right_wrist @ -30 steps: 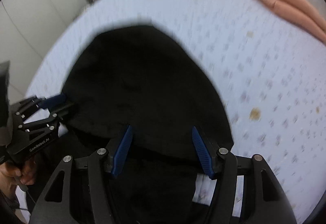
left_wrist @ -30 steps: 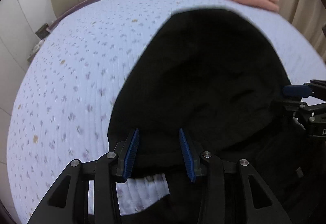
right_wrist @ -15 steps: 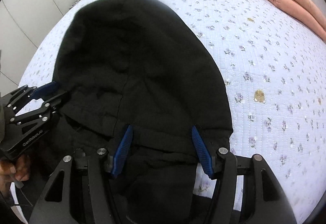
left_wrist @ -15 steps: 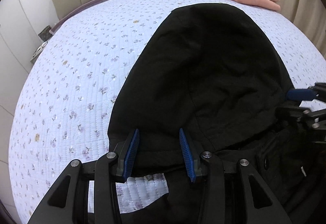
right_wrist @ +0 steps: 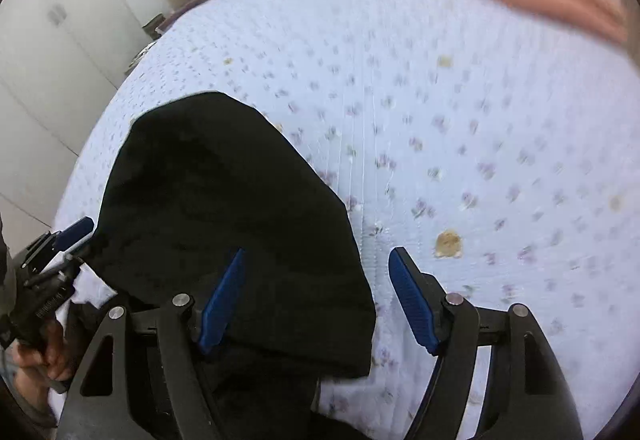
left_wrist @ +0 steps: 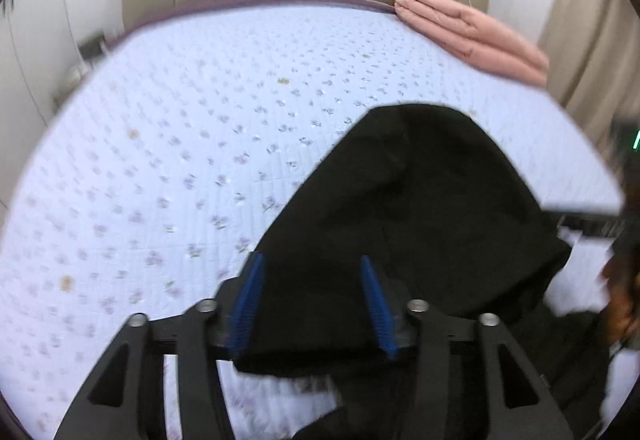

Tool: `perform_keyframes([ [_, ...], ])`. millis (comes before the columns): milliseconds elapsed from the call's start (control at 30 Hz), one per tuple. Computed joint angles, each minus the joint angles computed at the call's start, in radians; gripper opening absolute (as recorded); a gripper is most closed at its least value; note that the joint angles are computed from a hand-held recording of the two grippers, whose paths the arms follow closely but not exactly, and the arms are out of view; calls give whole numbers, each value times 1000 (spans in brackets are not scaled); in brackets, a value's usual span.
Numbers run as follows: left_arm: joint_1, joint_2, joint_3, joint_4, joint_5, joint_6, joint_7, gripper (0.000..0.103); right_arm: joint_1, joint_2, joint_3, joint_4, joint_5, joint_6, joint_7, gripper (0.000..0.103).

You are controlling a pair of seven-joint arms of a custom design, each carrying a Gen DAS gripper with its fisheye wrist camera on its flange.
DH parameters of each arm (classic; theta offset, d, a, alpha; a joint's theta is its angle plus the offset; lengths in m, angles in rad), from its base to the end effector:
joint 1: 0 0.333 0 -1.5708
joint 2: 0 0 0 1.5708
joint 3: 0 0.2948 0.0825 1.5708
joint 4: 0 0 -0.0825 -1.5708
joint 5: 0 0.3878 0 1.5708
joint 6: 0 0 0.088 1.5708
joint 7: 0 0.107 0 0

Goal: Fold large clothes
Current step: 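Fold the hood down onto the jacket with the left gripper while the right gripper grasps the hem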

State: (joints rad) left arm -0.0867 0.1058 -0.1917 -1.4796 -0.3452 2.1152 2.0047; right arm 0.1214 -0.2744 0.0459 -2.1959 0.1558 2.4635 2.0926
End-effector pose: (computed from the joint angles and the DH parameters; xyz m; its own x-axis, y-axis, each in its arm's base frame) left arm 0.6049 -0.1817 0.6506 -0.5979 -0.7917 0.1253 -0.6920 0.4309 -0.5792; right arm 0.5152 0.0884 0.5369 -0.3333 -0.8676 -0.3690 -0.8013 0.4669 -0.3741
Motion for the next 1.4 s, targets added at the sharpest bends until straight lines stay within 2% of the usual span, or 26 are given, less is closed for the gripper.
perform_keyframes([
  [67,-2,97,-2,121,25,-77,-47,54,12,37,-30,10,78,11,-36,76],
  [133,8,207,-16,266,12,-201,-75,54,36,70,-56,14,202,28,-109,76],
  [200,23,304,-39,394,-12,-318,-101,60,54,101,-65,26,302,36,-183,79],
  [267,24,364,-55,462,-6,-376,-110,63,47,111,-44,27,258,41,-191,80],
  [300,24,359,-59,450,3,-367,-105,63,46,116,-31,39,220,29,-180,74],
  [333,24,332,-59,405,13,-330,-93,56,48,121,-23,45,201,28,-177,62],
  [367,25,288,-60,346,22,-287,-71,36,49,113,-13,50,165,15,-170,44],
  [400,27,251,-60,300,26,-253,-52,28,46,95,4,46,99,9,-140,32],
  [433,31,207,-59,248,24,-220,-28,17,48,97,15,65,61,0,-119,27],
  [467,38,162,-57,201,13,-200,-3,10,50,74,25,61,27,-4,-95,20],
  [500,48,115,-54,155,-9,-184,27,10,54,36,34,42,7,-1,-71,18],
  [567,58,22,-36,74,-49,-156,84,10,55,-28,47,34,-31,-14,-50,17],
  [667,66,-122,13,-27,-137,-150,164,10,51,-165,119,-3,-143,-56,15,16],
  [733,65,-236,61,-107,-193,-159,228,10,56,-227,174,7,-209,-113,52,14],
  [833,46,-407,133,-235,-212,-180,311,10,78,-340,269,14,-290,-224,110,13],
  [1000,15,-664,247,-414,-165,-299,379,10,115,-469,425,34,-385,-428,215,12],
  [1033,7,-699,258,-443,-150,-315,379,10,123,-485,445,27,-397,-459,230,12],
  [1100,5,-780,290,-510,-97,-396,367,10,154,-518,482,-2,-383,-538,285,13],
  [1133,15,-830,297,-573,-41,-440,364,10,176,-538,480,-20,-363,-573,306,13],
  [1167,26,-866,292,-629,10,-446,358,9,197,-547,482,-49,-330,-608,340,15],
  [1267,66,-898,305,-743,134,-514,293,8,266,-571,451,-146,-221,-666,431,15],
  [1333,80,-900,318,-763,172,-494,274,8,309,-627,414,-211,-153,-686,485,15],
  [1400,70,-872,336,-717,155,-465,261,8,316,-688,387,-237,-124,-691,530,17],
])
